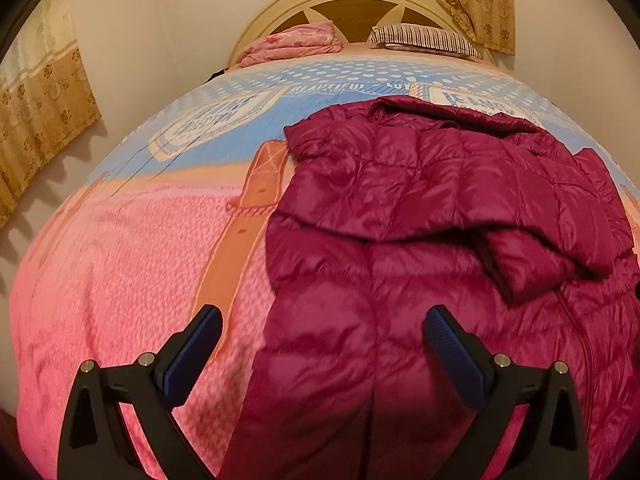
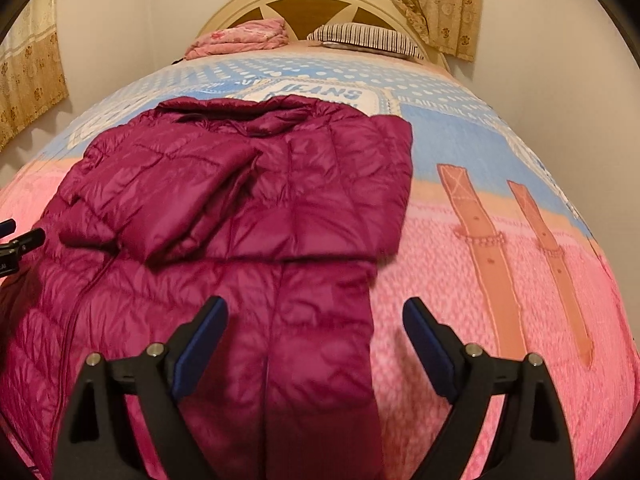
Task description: Fold large clothes
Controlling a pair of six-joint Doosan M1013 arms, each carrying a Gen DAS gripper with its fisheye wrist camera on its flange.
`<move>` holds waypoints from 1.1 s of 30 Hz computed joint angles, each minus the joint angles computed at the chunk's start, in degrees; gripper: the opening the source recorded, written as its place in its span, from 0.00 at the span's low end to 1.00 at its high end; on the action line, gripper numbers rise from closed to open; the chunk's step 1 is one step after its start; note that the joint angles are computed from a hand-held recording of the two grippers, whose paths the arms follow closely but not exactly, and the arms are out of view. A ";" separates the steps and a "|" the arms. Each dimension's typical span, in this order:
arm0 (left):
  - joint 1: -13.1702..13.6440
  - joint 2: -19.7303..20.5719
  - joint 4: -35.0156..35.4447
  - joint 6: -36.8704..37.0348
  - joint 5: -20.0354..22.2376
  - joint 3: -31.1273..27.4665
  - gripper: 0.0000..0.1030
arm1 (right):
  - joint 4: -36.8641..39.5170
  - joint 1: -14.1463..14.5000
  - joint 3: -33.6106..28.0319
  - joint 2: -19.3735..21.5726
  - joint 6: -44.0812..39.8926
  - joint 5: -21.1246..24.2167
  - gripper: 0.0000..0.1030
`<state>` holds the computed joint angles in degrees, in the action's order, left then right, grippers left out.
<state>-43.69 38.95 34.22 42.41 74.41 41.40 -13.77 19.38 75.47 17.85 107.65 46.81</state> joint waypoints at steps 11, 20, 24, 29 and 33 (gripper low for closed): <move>-1.62 -5.47 1.09 -4.60 -2.78 9.08 0.99 | -0.97 0.59 4.75 -3.40 2.77 -1.19 0.89; -3.32 -8.63 2.19 -6.27 -3.29 14.97 0.99 | -0.98 0.48 8.95 -6.36 4.57 -1.83 0.89; -3.88 -10.05 2.18 -7.36 -3.65 17.36 0.99 | -0.24 0.42 10.78 -7.71 4.89 -1.84 0.89; -4.88 -11.64 1.95 -7.27 -4.49 19.99 0.99 | 0.29 0.95 13.29 -9.65 4.26 -1.96 0.89; -5.71 -12.45 2.45 -6.95 -4.50 21.57 0.99 | 0.87 1.33 15.11 -11.05 4.06 -2.50 0.89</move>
<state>-49.39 26.50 36.67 35.46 69.91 62.97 -12.90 20.71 90.58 6.80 111.71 44.31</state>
